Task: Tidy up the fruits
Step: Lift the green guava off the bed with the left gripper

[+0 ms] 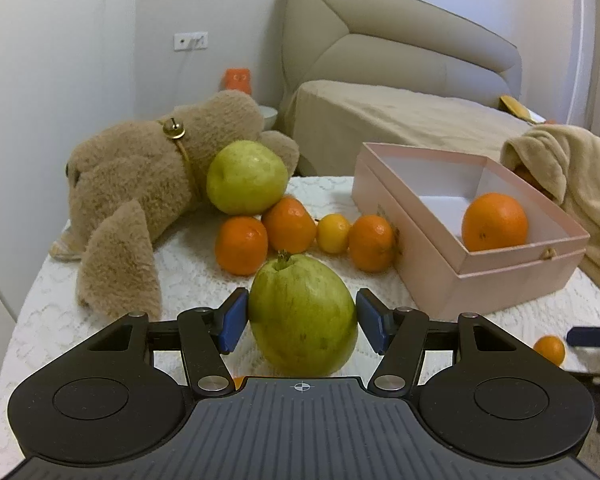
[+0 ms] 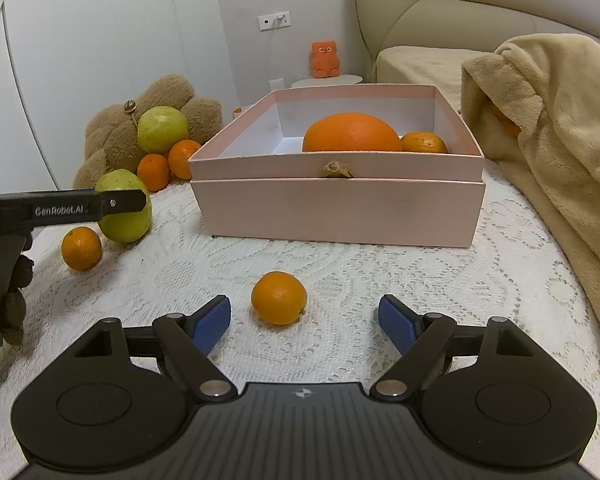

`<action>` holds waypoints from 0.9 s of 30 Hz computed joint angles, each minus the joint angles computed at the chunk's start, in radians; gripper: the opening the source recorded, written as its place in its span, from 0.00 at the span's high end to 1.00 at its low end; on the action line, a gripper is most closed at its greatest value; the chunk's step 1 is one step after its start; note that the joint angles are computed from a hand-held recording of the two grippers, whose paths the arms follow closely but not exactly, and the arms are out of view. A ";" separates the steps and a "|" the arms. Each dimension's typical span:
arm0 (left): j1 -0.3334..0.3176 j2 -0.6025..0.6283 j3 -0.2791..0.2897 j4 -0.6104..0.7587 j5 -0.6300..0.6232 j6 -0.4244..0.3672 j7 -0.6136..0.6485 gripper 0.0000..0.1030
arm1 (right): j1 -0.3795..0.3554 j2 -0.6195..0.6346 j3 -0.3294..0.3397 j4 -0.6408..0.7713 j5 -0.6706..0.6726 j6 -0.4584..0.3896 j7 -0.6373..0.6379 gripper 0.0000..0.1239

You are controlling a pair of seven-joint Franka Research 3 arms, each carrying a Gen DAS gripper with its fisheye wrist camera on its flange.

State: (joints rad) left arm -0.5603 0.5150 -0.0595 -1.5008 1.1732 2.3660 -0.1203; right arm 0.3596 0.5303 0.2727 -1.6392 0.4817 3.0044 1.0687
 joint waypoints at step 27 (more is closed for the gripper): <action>0.023 0.007 0.031 -0.021 -0.012 0.164 -0.110 0.36 | -0.001 0.008 0.001 0.027 -0.015 -0.053 -0.017 0.24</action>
